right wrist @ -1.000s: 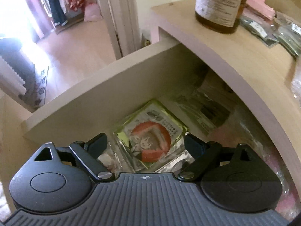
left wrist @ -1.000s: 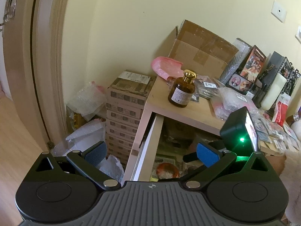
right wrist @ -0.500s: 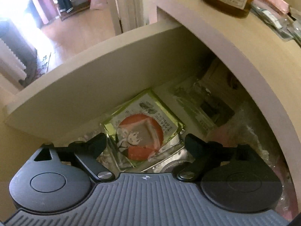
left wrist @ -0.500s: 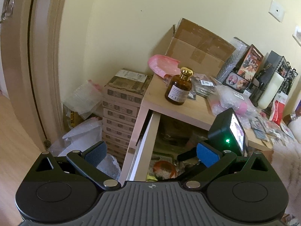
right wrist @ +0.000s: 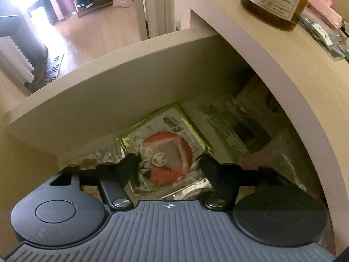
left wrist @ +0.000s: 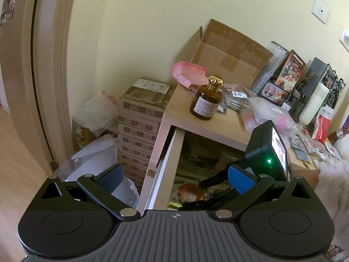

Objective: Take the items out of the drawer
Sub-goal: 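Close the right tool's fingers on the red-circle anime badge packet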

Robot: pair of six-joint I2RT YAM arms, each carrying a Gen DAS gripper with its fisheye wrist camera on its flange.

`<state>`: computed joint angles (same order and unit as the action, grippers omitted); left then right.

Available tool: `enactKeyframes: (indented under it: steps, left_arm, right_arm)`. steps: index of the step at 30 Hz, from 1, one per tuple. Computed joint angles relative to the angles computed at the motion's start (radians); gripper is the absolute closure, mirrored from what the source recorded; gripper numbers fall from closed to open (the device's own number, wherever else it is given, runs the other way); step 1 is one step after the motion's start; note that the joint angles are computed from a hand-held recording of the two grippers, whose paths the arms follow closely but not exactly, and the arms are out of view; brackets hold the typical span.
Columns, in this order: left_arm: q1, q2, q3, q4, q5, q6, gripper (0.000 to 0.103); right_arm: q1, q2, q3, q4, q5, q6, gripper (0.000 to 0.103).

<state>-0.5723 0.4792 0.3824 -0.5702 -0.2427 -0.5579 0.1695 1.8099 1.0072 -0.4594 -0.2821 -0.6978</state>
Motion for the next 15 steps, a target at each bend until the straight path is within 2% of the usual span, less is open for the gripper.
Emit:
enactKeyframes:
  steps: [15]
  left_arm:
    - [0.002,-0.018,0.005,-0.032,0.004,0.003,0.0]
  right_arm:
    - [-0.047,0.016,0.032,-0.053,-0.047,-0.027,0.044]
